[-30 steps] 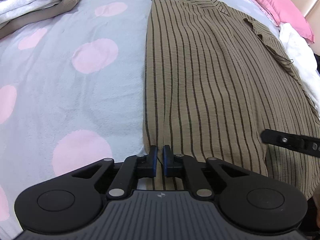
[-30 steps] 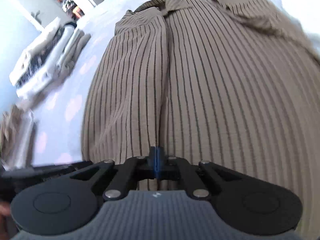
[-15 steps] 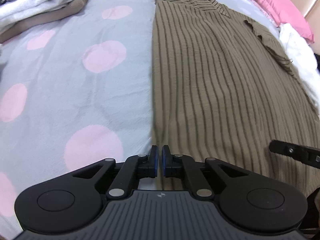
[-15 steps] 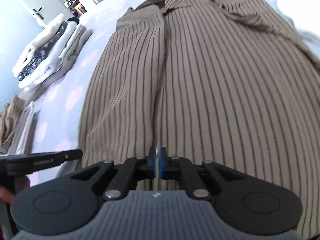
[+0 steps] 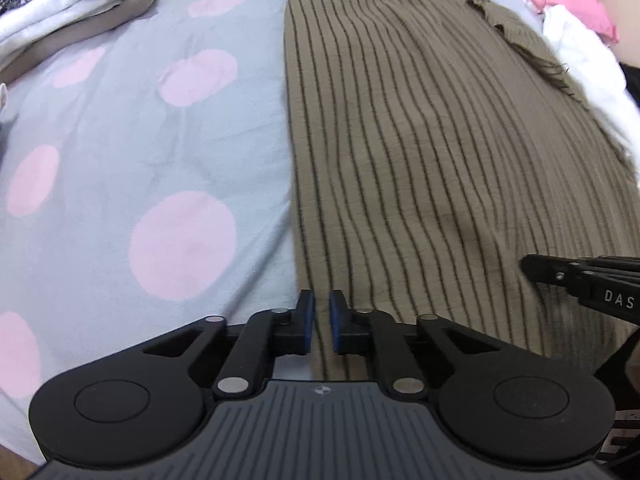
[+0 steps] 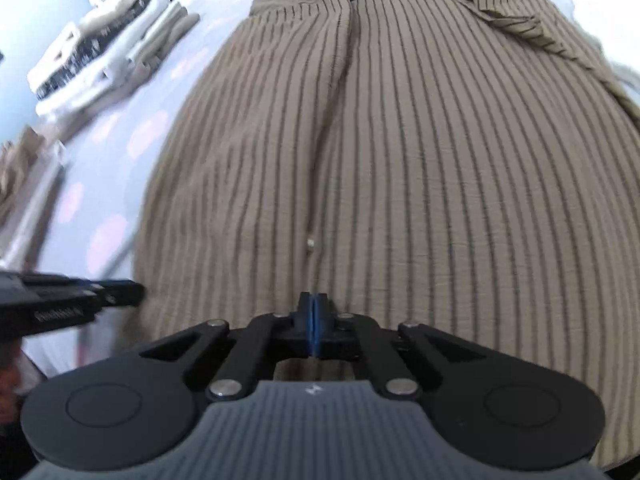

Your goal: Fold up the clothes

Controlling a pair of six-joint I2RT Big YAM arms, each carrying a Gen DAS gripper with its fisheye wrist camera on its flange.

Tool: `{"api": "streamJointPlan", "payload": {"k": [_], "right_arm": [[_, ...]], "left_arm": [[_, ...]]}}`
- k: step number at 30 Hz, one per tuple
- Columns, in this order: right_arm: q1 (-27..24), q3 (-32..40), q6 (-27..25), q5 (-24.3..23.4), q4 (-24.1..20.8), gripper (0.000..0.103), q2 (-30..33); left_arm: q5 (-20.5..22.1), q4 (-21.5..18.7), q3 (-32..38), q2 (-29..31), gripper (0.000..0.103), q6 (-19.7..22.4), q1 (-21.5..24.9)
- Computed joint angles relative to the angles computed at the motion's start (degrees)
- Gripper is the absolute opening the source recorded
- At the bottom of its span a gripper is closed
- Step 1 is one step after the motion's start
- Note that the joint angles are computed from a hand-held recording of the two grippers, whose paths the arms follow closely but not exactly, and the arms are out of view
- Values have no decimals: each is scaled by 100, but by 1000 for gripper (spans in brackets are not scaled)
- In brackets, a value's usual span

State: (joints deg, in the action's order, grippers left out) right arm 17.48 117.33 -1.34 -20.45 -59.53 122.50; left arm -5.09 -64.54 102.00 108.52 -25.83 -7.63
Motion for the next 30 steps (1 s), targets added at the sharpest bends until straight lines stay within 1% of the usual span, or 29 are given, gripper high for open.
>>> {"api": "streamJointPlan", "payload": {"k": [2, 5, 9, 11, 13, 15, 17, 18, 20, 24, 28, 30], "right_arm": [[4, -61, -69, 134, 44, 1, -48], [-25, -184, -153, 218, 155, 5, -162], [-107, -127, -374, 67, 17, 7, -205], [-125, -113, -614, 103, -28, 8, -243], [-162, -129, -946, 258, -106, 17, -295], [-198, -87, -1294, 395, -257, 17, -302], [-267, -96, -1666, 344, -498, 17, -323], [-301, -107, -1878, 316, -617, 17, -337], [-386, -269, -2552, 237, -751, 17, -461], [-503, -632, -4059, 155, -661, 16, -729], [-735, -716, -5468, 130, -616, 16, -877], [-867, -772, -6254, 178, -588, 16, -949]], "left_arm": [[-124, -114, 92, 39, 8, -34, -18], [-270, -109, 62, -32, 9, -97, -39], [-324, 13, 77, -99, 9, -118, -69], [-312, 67, 109, -114, 10, -108, -90], [-326, 55, 136, -126, 12, -50, -134], [-325, 1, 228, -84, 12, 18, -181], [-312, -50, 361, -7, 12, 79, -228], [-305, -71, 431, 34, 12, 115, -252], [-288, -101, 571, 112, 13, 213, -306], [-267, -116, 768, 237, 13, 352, -400], [-211, -142, 878, 305, 13, 388, -463], [-254, -162, 930, 334, 13, 421, -501]]}}
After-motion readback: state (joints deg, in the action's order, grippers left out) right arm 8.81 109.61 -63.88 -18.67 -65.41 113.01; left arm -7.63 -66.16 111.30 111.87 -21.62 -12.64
